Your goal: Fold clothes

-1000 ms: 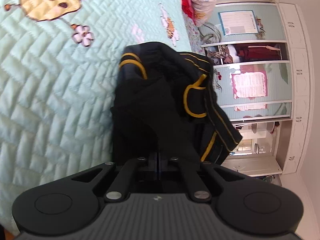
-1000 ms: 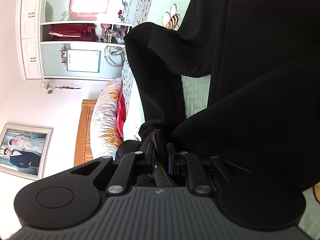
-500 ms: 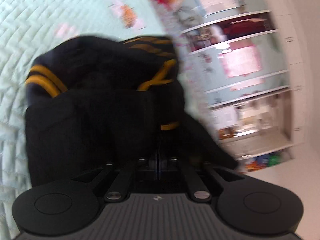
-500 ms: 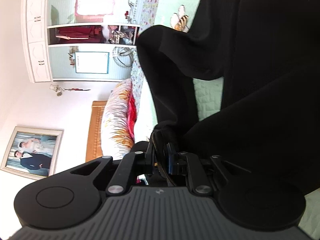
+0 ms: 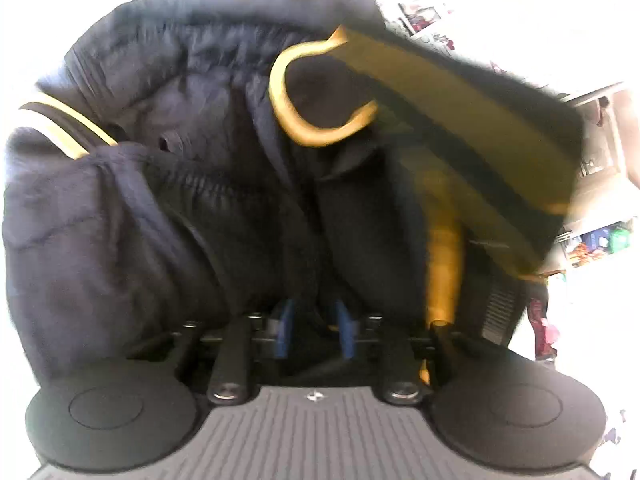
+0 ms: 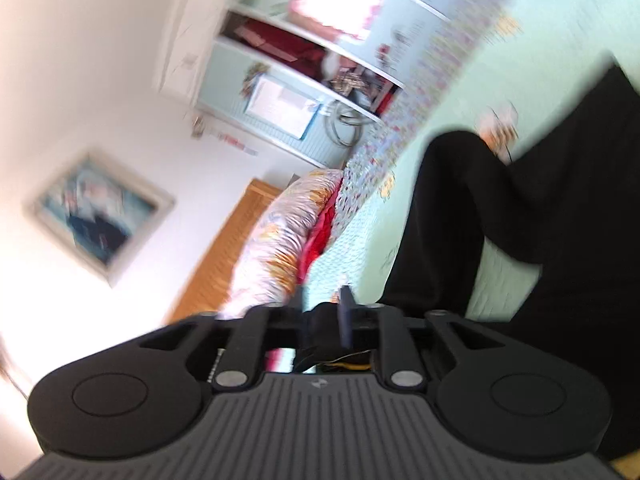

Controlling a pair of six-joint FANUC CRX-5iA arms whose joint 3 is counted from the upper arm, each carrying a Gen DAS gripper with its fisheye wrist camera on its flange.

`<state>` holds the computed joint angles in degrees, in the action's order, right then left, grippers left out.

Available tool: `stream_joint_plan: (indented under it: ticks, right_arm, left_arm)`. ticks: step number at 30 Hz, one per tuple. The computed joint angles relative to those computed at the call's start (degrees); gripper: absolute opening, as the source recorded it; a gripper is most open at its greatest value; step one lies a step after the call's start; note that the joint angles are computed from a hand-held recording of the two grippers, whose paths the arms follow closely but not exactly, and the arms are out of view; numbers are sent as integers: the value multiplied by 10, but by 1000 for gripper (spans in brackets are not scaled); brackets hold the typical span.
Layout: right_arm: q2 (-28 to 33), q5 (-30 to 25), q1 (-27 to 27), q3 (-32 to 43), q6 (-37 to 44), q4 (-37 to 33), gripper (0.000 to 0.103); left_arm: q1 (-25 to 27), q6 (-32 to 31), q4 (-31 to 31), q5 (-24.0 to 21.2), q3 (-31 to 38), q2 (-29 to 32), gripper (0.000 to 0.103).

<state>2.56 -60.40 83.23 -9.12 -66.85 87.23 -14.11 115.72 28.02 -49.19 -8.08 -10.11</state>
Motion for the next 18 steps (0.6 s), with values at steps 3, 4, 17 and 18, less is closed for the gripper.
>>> stream_joint_plan:
  ticks: [3,4,17,18]
  right_arm:
    - [50,-25,13,94,188,-90,67]
    - [71,-34,15,131,249,-120,67]
    - [184,-154,72,291,503,-249,70]
    - [178,-165,78,281,481,-248,70]
  left_arm:
    - [4,1,-30,-1,-12,-34,54]
    - [6,8,-44,-5,-16,-47,55]
    - [114,78,30,-26,-191,-245,66]
    - [122,78,35,-45,-195,-246,65]
